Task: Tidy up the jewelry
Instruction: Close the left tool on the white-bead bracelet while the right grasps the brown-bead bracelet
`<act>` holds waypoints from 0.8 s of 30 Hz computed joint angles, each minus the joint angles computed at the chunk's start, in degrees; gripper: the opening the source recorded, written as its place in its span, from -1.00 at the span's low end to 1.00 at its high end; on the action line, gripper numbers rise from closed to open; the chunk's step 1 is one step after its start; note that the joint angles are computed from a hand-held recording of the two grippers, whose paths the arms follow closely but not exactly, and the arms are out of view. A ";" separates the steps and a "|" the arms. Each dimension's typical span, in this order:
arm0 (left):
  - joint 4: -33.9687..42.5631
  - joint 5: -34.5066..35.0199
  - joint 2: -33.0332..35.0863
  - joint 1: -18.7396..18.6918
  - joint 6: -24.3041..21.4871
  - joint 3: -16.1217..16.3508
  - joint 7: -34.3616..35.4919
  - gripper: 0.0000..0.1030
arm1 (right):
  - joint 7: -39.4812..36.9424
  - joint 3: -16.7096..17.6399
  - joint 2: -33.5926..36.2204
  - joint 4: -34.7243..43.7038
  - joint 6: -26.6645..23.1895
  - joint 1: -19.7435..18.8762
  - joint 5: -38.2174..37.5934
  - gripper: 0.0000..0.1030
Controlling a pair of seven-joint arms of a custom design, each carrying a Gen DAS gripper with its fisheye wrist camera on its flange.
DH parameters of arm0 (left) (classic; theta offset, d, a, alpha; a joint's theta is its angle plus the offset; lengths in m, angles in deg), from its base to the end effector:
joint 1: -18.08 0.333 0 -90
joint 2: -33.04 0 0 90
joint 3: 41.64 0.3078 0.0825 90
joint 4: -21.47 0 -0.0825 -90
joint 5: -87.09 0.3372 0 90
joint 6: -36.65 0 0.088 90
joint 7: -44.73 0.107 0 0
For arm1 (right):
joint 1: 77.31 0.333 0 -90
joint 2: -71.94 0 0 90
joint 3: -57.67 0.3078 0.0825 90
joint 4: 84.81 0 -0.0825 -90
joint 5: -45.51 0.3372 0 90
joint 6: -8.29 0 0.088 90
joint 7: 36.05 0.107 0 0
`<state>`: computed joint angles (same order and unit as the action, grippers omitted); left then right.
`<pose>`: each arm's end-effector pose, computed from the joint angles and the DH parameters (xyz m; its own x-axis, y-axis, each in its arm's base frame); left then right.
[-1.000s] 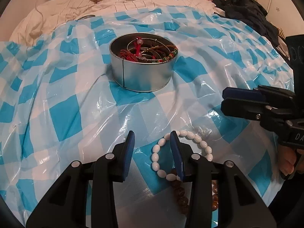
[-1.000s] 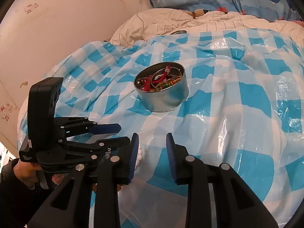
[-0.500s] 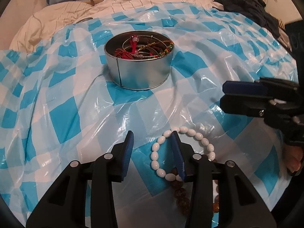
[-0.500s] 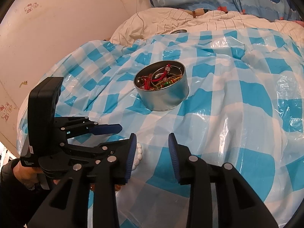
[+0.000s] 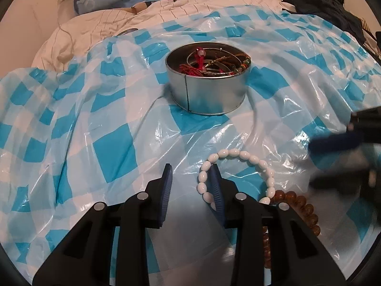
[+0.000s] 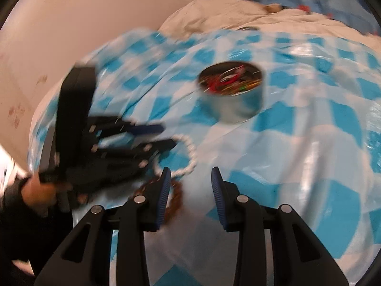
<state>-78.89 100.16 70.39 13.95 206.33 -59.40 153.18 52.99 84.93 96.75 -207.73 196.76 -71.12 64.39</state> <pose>0.6303 -0.2313 0.3074 -0.6762 -0.7207 -0.1528 -0.5518 0.6329 -0.5431 0.5182 0.2758 0.3289 0.2497 -0.9017 -0.3530 -0.8098 0.0054 -0.5866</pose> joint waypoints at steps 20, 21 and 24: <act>-1.78 3.27 -0.29 -1.86 3.23 2.21 -7.25 -0.66 | 5.11 -29.54 -1.30 1.01 -4.72 28.09 -3.88 -0.76; -1.40 2.44 -0.02 -0.63 2.41 0.69 -6.80 -0.78 | 6.07 -31.52 -1.62 0.46 -3.99 29.65 -3.82 -0.76; -0.79 0.74 0.46 0.91 1.41 -1.39 -5.83 -0.85 | 8.57 -37.89 -2.15 -0.83 -2.43 34.80 -3.07 -0.76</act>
